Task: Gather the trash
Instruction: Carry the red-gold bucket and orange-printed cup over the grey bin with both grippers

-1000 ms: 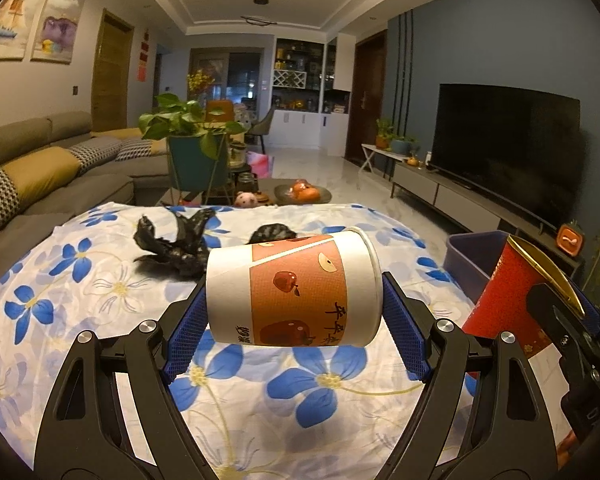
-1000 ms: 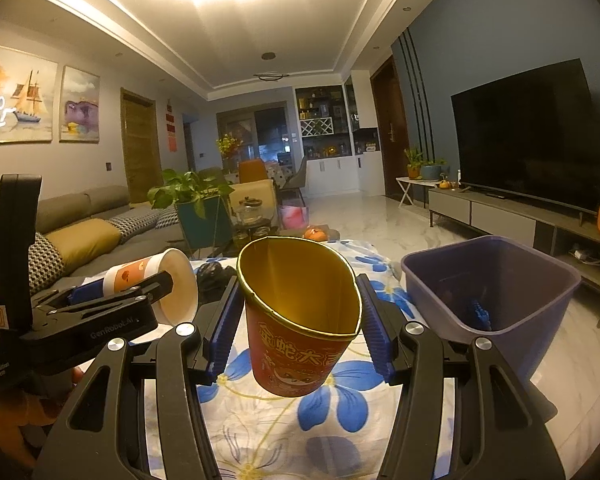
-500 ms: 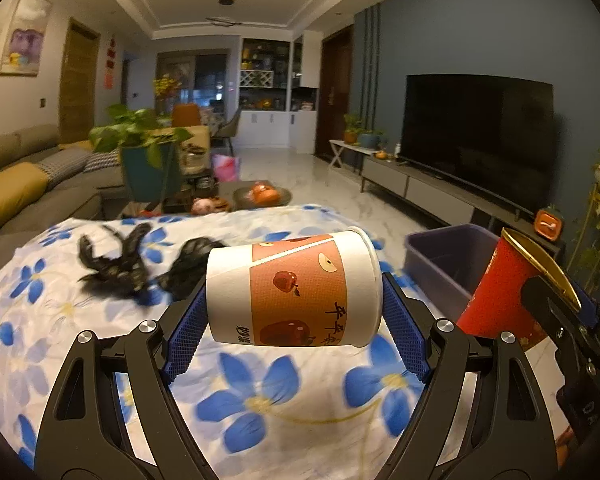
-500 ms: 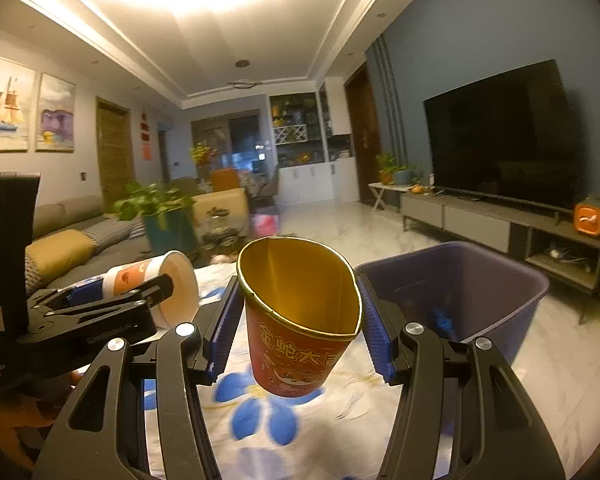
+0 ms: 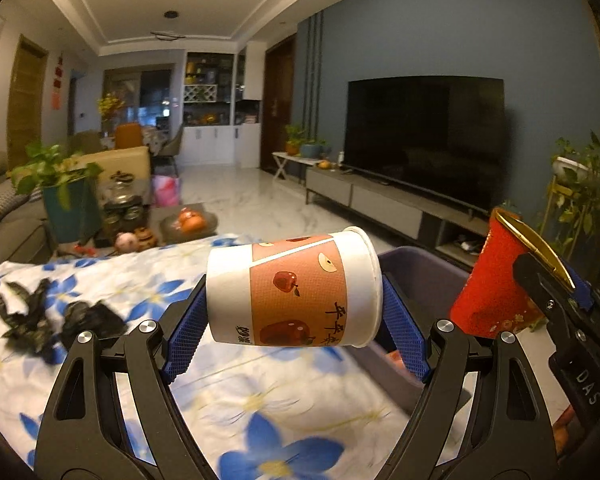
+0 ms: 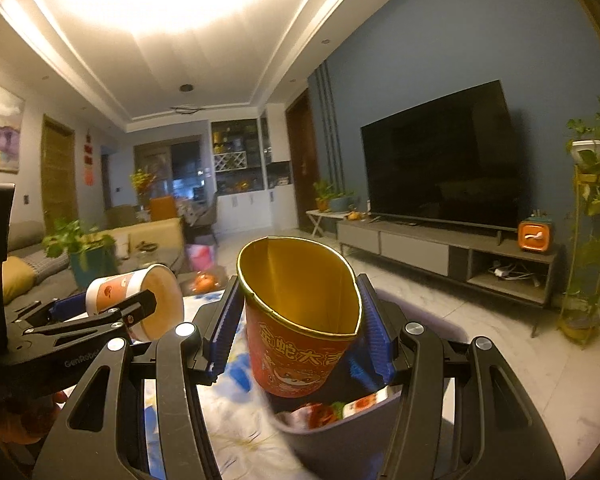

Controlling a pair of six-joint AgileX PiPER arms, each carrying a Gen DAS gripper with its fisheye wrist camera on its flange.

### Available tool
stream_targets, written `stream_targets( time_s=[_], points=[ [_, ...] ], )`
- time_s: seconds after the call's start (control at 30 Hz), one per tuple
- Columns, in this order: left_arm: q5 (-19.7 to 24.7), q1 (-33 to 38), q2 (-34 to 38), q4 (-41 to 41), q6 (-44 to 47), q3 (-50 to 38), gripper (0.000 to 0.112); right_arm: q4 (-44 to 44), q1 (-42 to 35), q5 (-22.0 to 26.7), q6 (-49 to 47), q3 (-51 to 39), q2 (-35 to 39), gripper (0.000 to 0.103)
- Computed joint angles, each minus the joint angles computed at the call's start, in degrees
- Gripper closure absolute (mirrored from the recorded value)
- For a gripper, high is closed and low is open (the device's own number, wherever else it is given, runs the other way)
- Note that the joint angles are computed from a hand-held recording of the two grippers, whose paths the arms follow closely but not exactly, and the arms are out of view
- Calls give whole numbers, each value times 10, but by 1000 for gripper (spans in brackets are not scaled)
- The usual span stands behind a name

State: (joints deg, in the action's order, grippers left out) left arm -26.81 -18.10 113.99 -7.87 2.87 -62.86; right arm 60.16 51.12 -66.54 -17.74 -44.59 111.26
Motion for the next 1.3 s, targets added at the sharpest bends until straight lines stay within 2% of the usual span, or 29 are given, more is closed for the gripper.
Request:
stream_targets(
  time_s=[0.23, 0.63, 1.3],
  points=[
    [18, -21, 38, 29, -22, -65, 32, -17, -34, -4, 4, 7, 1, 47],
    [63, -30, 111, 138, -115, -172, 32, -46, -87, 13, 26, 2, 18, 47],
    [118, -29, 185, 269, -243, -278, 32, -68, -127, 39, 38, -27, 47, 46]
  ],
)
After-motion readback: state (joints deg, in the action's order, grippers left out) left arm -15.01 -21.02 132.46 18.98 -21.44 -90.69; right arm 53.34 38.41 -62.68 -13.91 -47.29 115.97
